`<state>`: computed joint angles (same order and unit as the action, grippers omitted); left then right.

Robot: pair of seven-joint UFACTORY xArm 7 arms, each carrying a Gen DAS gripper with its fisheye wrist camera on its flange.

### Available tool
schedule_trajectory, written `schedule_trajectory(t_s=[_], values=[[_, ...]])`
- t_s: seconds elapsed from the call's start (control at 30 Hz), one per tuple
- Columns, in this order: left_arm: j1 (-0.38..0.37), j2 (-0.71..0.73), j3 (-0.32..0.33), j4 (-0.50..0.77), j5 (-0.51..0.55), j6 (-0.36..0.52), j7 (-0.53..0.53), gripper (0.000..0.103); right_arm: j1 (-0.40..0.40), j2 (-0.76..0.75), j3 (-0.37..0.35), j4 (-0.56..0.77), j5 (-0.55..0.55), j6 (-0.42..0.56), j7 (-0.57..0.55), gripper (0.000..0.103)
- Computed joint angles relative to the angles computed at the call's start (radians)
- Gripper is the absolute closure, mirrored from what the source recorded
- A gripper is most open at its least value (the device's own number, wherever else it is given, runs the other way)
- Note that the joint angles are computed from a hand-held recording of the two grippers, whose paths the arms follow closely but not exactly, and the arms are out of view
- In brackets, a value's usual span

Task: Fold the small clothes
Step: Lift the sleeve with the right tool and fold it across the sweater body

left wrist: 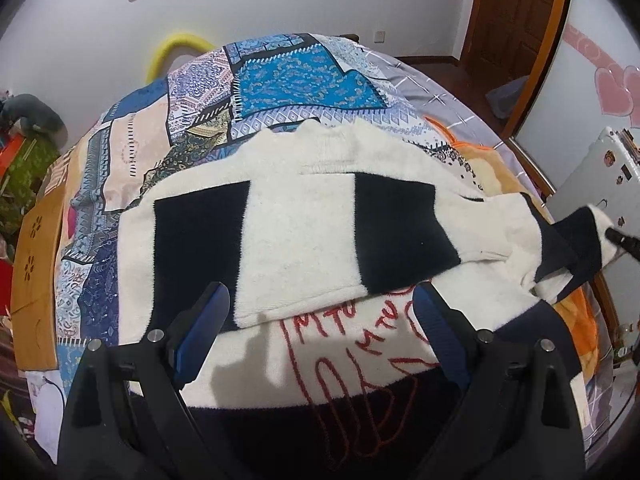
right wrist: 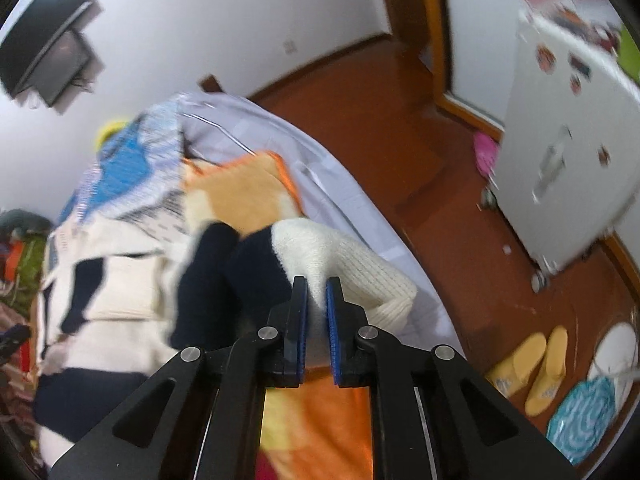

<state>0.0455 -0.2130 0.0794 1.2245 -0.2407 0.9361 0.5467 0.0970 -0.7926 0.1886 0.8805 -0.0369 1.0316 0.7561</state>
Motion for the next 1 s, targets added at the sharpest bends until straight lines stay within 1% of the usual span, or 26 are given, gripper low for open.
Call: schedule_trajectory(t_s=[0.33,0.53,0.7,0.83,0.87,1.0], values=[[0.02,-0.011,0.028,0.011,-0.038,0.007,0.022,0.009,0.024,0.264,0.073,0.35,-0.076,-0.062,-0.06,0.095],[0.037,-0.007,0.052,0.035,-0.08,0.013,0.047,0.009,0.061,0.438,0.131,0.581,-0.162,-0.074,-0.063,0.095],[0.058,-0.006,0.072,0.054,-0.115,0.015,0.073,0.009,0.133,0.589,0.161,0.76,-0.238,-0.07,-0.049,0.095],[0.078,-0.009,0.093,0.063,-0.141,0.013,0.111,0.009,0.21,0.724,0.184,0.9,-0.31,-0.057,-0.038,0.095],[0.083,-0.009,0.098,0.065,-0.146,0.014,0.119,0.009,0.228,0.748,0.181,0.918,-0.318,-0.061,-0.042,0.095],[0.105,-0.012,0.12,0.07,-0.168,0.014,0.162,0.009,0.32,0.893,0.176,1.068,-0.366,-0.035,-0.048,0.095]])
